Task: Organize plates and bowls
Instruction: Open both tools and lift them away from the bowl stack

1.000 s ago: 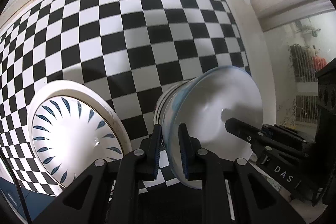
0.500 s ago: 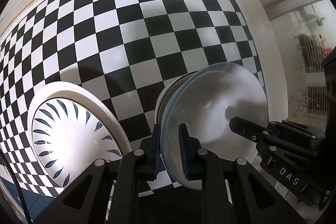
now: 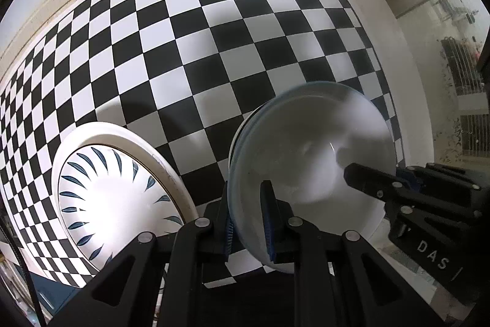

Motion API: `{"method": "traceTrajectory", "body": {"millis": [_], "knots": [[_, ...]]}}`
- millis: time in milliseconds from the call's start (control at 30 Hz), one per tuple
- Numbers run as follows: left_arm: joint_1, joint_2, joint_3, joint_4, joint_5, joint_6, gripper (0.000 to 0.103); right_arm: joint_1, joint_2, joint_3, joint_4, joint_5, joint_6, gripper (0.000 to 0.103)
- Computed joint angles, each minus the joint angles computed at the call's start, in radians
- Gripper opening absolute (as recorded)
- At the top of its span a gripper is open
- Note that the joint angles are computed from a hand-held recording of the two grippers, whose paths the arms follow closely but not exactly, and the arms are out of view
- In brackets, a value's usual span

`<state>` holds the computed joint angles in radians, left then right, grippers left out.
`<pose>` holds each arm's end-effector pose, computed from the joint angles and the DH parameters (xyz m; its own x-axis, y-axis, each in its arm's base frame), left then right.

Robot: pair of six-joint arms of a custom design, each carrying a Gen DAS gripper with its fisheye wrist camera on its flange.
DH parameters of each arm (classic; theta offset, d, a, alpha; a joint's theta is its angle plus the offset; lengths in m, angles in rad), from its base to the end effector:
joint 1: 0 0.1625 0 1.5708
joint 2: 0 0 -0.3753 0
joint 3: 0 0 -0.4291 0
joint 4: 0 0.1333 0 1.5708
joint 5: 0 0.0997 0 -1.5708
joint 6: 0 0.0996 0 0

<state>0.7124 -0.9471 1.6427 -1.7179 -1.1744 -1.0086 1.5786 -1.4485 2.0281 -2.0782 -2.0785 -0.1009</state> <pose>-0.3310 -0.5129 0.0618 -0.7866 -0.0296 -0.6168 -0.0370 0.9993 -0.0008 0.0888 -0.4973 0.2060 -0.8683 -0.1421 0.4752 -0.0957 0.9881 0.1206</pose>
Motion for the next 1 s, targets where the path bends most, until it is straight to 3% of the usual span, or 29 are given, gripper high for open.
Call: {"method": "traceTrajectory", "body": {"millis": [567,767,1000], "knots": [[-0.017,-0.015,0.020,-0.003,0.003,-0.031,0.014,-0.004,-0.029,0.009,0.006,-0.003,0.003,0.013],[-0.085,-0.085,0.060,0.013,0.049,-0.061,0.014,0.019,-0.105,0.046,0.008,0.018,-0.015,0.013],[-0.173,-0.168,0.094,0.051,0.092,-0.098,0.015,0.099,-0.249,0.110,0.030,0.023,-0.022,0.013]]}}
